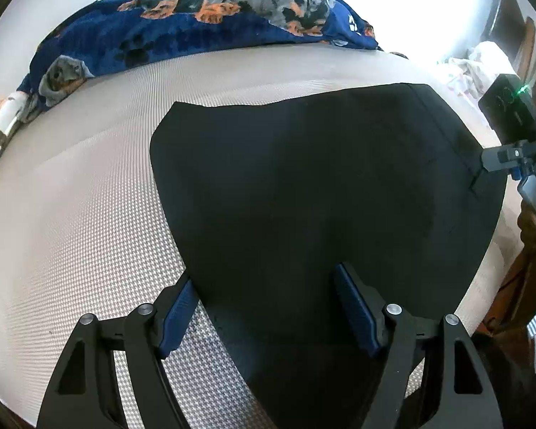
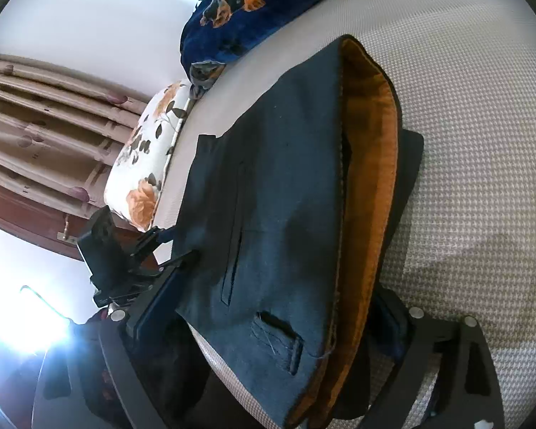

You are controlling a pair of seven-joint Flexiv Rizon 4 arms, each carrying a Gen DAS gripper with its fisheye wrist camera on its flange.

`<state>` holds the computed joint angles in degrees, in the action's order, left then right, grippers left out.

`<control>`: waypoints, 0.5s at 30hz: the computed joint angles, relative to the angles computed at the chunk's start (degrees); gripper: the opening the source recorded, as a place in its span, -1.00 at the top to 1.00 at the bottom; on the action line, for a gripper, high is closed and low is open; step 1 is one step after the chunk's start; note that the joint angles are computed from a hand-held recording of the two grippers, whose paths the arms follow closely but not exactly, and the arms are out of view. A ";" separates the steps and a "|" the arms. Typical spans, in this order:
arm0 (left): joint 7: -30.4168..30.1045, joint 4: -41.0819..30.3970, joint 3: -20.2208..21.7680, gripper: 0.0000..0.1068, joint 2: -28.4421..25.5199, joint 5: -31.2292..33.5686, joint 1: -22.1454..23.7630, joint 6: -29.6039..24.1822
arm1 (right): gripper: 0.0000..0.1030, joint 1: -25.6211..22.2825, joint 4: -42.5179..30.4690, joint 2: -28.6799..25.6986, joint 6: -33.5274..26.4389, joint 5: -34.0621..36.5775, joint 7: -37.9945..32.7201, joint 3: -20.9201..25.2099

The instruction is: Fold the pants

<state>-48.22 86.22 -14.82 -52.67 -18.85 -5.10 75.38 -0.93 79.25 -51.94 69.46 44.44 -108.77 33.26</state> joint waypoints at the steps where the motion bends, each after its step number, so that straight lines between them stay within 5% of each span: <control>1: 0.04 -0.02 0.07 -0.40 -0.03 0.10 -0.04 0.10 | -0.80 0.03 -0.10 -0.04 0.03 0.07 0.09 -0.03; 12: -0.26 -0.50 0.54 -0.39 -0.34 0.83 -0.47 0.34 | -0.78 1.80 -0.04 0.10 0.88 -2.21 1.99 -1.42; 13: -0.05 -0.50 0.26 -0.35 -0.35 0.78 -0.28 0.17 | -0.77 2.27 0.11 0.23 1.30 -2.64 2.58 -1.82; 15: 0.49 -0.76 -0.61 0.04 -0.37 0.28 0.31 -0.79 | -0.71 3.39 0.59 0.61 2.05 -4.06 4.02 -2.79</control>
<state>-47.73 85.47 -15.44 -53.05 -18.57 -4.79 74.59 2.46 79.84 -51.33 71.51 40.38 -104.75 30.46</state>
